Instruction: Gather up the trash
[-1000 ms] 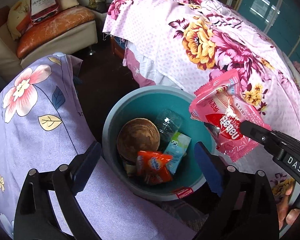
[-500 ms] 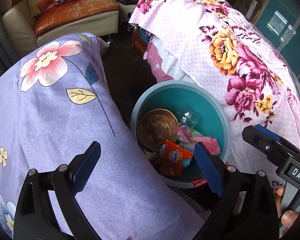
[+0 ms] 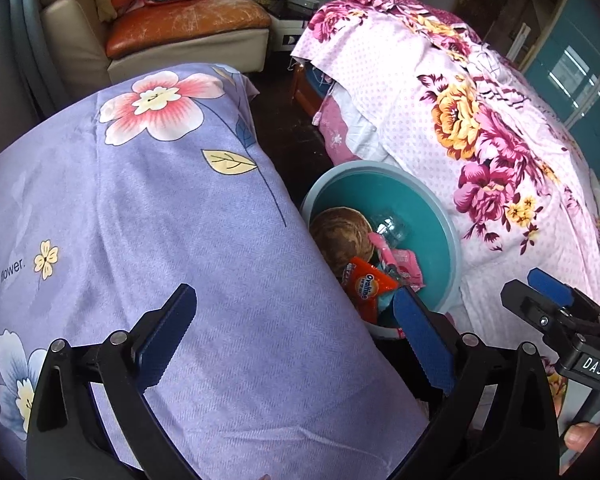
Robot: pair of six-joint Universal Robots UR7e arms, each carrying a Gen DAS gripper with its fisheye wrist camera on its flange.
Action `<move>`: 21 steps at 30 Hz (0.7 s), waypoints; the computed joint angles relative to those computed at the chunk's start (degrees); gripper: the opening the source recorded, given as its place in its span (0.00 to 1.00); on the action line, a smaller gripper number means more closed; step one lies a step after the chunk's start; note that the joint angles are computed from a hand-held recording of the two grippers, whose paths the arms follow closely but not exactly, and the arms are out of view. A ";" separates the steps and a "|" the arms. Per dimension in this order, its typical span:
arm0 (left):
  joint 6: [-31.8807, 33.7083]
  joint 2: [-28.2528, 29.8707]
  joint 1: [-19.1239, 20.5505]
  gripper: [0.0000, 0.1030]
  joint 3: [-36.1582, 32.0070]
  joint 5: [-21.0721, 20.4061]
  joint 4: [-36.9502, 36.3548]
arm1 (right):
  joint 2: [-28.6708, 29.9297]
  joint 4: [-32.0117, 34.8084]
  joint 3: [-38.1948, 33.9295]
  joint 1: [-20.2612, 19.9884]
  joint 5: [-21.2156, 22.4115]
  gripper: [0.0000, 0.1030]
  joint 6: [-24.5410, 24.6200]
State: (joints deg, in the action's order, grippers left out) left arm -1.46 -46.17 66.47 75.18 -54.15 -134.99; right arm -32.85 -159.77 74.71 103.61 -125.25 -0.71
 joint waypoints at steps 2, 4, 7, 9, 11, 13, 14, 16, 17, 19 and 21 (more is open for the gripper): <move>-0.07 -1.55 -0.33 0.96 2.03 0.56 -1.29 | -0.51 -0.99 1.61 0.87 -1.06 0.90 -0.45; -0.08 -3.05 -0.68 0.96 4.09 1.23 -2.68 | -0.65 -1.71 2.40 1.34 -1.81 0.92 -0.83; -0.12 -5.07 -1.18 0.96 6.95 2.03 -4.58 | -0.88 -3.07 3.89 2.52 -3.41 0.93 -1.95; -0.08 -6.25 -1.45 0.96 8.67 2.68 -5.53 | -1.12 -4.37 5.25 3.19 -4.18 0.93 -2.94; 0.11 -7.39 -1.74 0.96 10.46 3.39 -6.80 | -1.28 -4.68 5.80 3.46 -4.26 0.93 -3.19; 0.04 -8.46 -1.94 0.96 12.12 3.87 -7.85 | -1.48 -5.10 6.51 3.86 -4.56 0.93 -3.77; -0.02 -8.96 -2.02 0.96 12.88 4.04 -8.20 | -1.52 -5.21 6.74 4.02 -4.67 0.93 -4.00; 0.06 -9.73 -2.15 0.96 14.28 4.34 -9.24 | -1.67 -5.62 7.48 4.33 -4.78 0.93 -4.60; 0.00 -10.07 -2.21 0.96 14.93 4.57 -9.70 | -1.66 -5.73 7.70 4.52 -5.09 0.93 -4.75; -0.24 -10.65 -2.16 0.96 15.95 4.58 -10.17 | -1.26 -6.18 8.00 4.93 -6.19 0.93 -5.10; -0.39 -11.02 -2.10 0.96 16.64 4.68 -10.55 | -0.96 -6.74 8.18 5.12 -6.59 0.93 -5.39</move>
State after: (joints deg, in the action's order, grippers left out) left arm -1.86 -57.19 64.37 91.83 -49.48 -145.53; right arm -33.82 -166.50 82.89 108.73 -131.84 -6.10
